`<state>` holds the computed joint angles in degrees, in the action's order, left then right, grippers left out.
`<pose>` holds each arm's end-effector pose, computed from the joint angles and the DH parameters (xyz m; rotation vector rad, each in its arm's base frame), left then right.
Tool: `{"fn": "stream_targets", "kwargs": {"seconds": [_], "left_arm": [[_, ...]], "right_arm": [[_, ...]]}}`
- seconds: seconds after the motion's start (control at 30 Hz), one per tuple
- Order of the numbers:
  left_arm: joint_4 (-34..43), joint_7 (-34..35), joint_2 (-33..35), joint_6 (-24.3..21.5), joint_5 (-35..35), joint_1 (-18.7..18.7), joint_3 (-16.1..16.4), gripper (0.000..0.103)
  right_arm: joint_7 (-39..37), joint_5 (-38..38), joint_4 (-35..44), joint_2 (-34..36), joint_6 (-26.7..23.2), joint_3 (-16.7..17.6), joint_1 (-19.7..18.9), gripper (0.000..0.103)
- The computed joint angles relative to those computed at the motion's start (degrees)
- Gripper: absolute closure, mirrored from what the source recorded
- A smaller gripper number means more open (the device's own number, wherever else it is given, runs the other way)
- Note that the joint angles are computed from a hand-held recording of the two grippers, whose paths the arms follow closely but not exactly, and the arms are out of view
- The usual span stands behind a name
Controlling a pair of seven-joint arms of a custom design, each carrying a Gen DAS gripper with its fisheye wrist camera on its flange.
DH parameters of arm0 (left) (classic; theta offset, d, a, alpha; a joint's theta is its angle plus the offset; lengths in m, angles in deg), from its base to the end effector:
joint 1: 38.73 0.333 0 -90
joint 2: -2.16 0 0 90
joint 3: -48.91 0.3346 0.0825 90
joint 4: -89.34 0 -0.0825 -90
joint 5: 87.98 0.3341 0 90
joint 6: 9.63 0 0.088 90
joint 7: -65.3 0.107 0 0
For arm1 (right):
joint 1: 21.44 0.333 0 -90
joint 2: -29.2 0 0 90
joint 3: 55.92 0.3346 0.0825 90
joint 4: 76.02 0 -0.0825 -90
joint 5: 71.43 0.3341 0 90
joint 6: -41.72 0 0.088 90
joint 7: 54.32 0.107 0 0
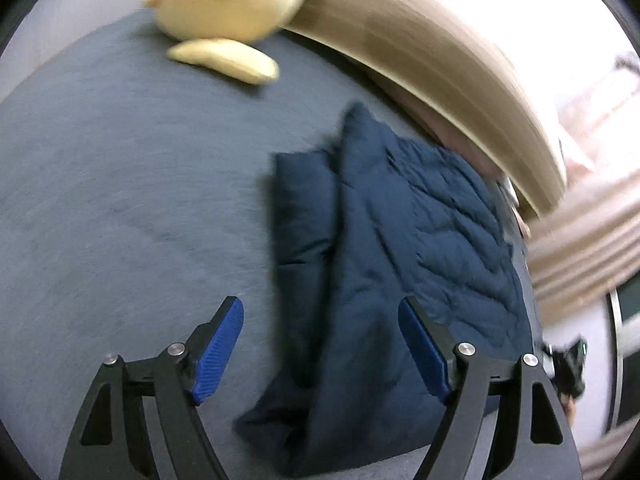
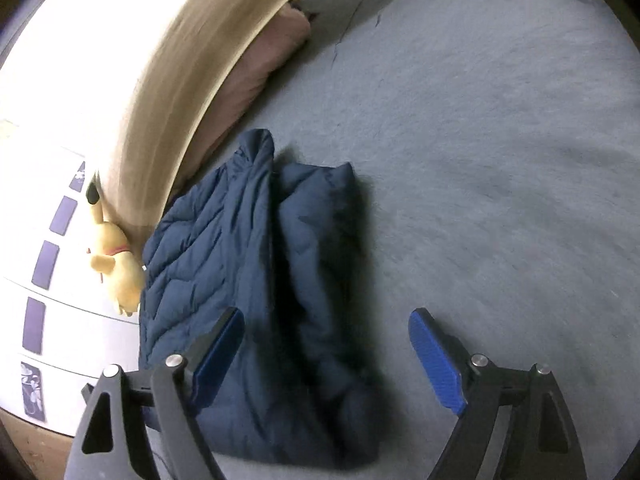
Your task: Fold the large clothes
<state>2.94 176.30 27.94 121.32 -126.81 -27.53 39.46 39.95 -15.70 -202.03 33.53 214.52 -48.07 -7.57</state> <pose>0.6787 0.0280 0.4847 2.0834 -1.9538 1.0588 0.5171 0.1386 0.4626 -1.0649 2.0827 0.0601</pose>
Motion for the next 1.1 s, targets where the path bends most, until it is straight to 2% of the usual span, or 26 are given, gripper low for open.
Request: {"fn": "stream_targets", "kwargs": {"seconds": [0.07,0.17,0.23,0.3,0.33,0.4,0.43,0.47,0.53,0.57,0.63,0.7,0.8,0.9,0.97,1.1], "left_arm": [[2.8,0.5,2.0,-1.4,0.0,-0.1,-0.6,0.023],[6.3,-1.9,4.9,-2.6,1.4,-0.9,-0.6,0.020],[10.4,-4.0,8.0,-5.7,3.5,-1.3,-0.6,0.020],[11.3,-3.2,8.8,-5.5,3.9,-1.3,-1.3,0.019],[11.9,-3.2,9.1,-5.9,4.9,-1.5,-1.2,0.019],[13.5,-3.8,10.0,-7.0,7.5,-2.6,-0.9,0.033],[15.2,-3.7,10.7,-8.8,8.5,-2.9,-1.2,0.049],[15.3,-4.0,10.6,-8.5,9.5,-3.5,-0.9,0.059],[15.1,-5.7,9.7,-7.3,12.8,-5.6,0.2,0.072],[15.2,-6.7,9.3,-6.9,14.3,-6.4,0.7,0.078],[15.6,-7.9,8.0,-6.1,16.9,-7.6,1.1,0.086],[15.0,-7.6,5.8,-5.0,16.7,-7.4,0.4,0.088],[12.0,-5.6,0.1,-2.8,14.6,-6.5,-0.6,0.089],[6.8,-2.6,-6.9,-0.3,12.1,-6.2,-1.0,0.089],[3.1,-0.4,-11.2,1.1,9.5,-5.5,-1.3,0.089],[-12.4,9.8,-23.5,4.0,-0.3,-5.0,1.0,0.088]], "right_arm": [[-10.0,9.1,4.0,2.3,-3.3,1.8,-2.1,0.016],[-8.2,4.6,7.3,5.4,-6.1,0.5,-1.5,0.016],[-9.8,5.1,9.9,7.5,-7.9,1.4,-2.6,0.016],[-11.1,5.0,11.6,8.9,-8.4,2.3,-3.0,0.016],[-8.7,0.7,12.4,9.7,-9.5,1.7,-2.4,0.024],[-1.8,-10.6,14.3,11.0,-12.4,-0.3,-0.9,0.046],[-1.0,-12.5,15.3,11.5,-13.3,0.1,-1.2,0.059],[1.2,-15.4,16.4,11.8,-14.2,-0.1,-0.9,0.063],[7.3,-23.9,18.3,11.9,-15.8,-1.5,0.7,0.076],[10.5,-28.6,19.5,11.7,-17.0,-2.5,1.8,0.077],[12.6,-31.6,20.1,10.3,-17.5,-1.9,1.4,0.081],[13.6,-35.0,22.1,8.8,-18.8,-1.3,1.1,0.082],[17.3,-43.1,26.3,6.1,-23.0,-1.7,2.7,0.083],[18.3,-46.5,26.4,2.1,-23.7,-1.4,3.5,0.084],[18.6,-47.9,23.2,-2.5,-22.6,-1.4,4.0,0.084],[19.9,-47.7,9.5,-13.6,-17.2,-1.7,5.7,0.084]]}}
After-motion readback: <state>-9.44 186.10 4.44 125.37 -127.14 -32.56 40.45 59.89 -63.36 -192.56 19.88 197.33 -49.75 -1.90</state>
